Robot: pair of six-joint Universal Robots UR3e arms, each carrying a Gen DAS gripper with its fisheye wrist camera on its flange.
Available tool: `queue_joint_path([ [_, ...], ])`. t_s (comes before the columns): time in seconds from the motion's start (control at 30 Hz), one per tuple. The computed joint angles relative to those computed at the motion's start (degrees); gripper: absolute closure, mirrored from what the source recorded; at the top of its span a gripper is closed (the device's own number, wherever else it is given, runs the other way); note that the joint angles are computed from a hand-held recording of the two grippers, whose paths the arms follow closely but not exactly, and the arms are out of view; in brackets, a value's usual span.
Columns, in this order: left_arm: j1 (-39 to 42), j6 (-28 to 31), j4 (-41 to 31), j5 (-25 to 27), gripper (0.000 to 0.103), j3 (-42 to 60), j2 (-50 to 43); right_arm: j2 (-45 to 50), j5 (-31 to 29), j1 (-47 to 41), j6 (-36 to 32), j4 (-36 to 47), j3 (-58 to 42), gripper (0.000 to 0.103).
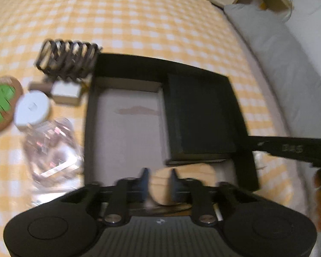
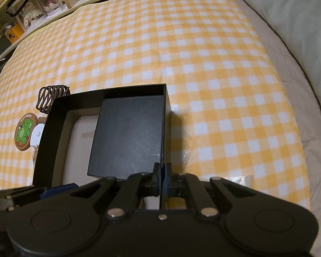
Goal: Organize rigid objects
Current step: 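Lower the wooden block into the tray beside the gift box and release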
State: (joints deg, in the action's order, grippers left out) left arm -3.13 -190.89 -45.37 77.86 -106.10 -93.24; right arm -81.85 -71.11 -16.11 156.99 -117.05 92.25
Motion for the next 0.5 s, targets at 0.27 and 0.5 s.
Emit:
queue_joint_path([
  [0.27, -5.90, 5.62, -5.37, 12.17, 0.103, 7.17, -4.35, 0.02, -0.11, -0.01, -0.27, -0.01, -0.10, 0.099],
  [0.5, -6.37, 5.62, -5.68, 9.04, 0.103, 8.66, -6.86, 0.23, -0.61, 0.26, -0.34, -0.16, -0.19, 0.099],
])
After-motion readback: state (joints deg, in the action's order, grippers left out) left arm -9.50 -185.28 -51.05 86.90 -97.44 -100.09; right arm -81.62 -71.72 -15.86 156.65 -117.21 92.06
